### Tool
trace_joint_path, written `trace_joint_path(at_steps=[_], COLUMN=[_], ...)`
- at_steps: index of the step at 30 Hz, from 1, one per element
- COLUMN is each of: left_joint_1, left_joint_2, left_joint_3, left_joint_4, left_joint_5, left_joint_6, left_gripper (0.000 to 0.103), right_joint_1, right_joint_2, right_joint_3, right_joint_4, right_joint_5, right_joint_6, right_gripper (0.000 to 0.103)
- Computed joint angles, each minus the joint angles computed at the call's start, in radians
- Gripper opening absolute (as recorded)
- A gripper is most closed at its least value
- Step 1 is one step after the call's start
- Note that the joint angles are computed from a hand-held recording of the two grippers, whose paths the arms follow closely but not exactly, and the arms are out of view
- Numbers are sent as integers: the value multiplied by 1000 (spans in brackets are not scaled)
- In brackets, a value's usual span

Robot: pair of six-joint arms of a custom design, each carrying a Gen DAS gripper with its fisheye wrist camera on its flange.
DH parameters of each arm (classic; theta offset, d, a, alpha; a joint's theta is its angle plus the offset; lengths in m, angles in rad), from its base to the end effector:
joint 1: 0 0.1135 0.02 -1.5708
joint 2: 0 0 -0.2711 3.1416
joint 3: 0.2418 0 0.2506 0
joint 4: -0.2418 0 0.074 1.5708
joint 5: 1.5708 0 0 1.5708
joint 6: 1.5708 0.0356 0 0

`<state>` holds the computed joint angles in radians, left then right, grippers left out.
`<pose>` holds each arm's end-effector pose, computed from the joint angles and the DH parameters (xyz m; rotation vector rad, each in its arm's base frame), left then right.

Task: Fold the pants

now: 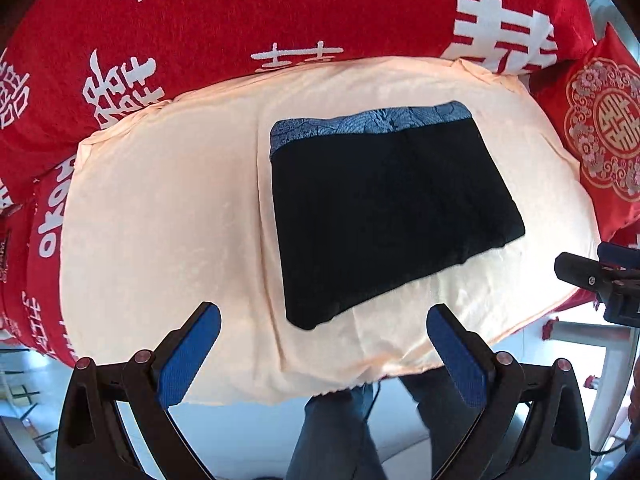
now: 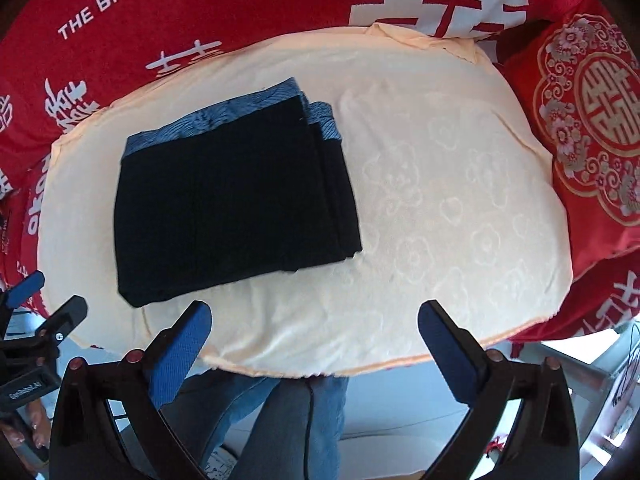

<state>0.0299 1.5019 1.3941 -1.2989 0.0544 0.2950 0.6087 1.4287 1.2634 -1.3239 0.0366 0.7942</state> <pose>0.2675 0.0061 0.3094 0.3992 2.9437 -0.0403 0.1980 0.1364 0.2918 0.2853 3.0421 0.0378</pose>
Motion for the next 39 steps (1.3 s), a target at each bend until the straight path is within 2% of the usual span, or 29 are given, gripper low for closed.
trace_joint_path(at_steps=[7,12,23,32,39], left_joint_1=[7,2,-112,-147,-156], left_joint_2=[-15,-9,-6,-17,-14], left_joint_3=[54,105,135,122,121], left_joint_4=[-56,-92,-135,-163,-162], left_joint_5=[-13,-30,-104,-131,-132], left_joint_6=[-8,-63,-248,-285,-293], left_gripper=[103,103,103,103,103], right_joint_1=[47,63,-1,-43,-45], right_joint_2=[11,18,38,69,77], right_joint_3=[90,148,225,242,235], right_joint_4=[-66,-114,-170,-188,-197], right_joint_5=[-57,-39,-89,-89,-82], right_joint_6=[85,99,-96,-182,-192], right_gripper=[103,103,103,103,103])
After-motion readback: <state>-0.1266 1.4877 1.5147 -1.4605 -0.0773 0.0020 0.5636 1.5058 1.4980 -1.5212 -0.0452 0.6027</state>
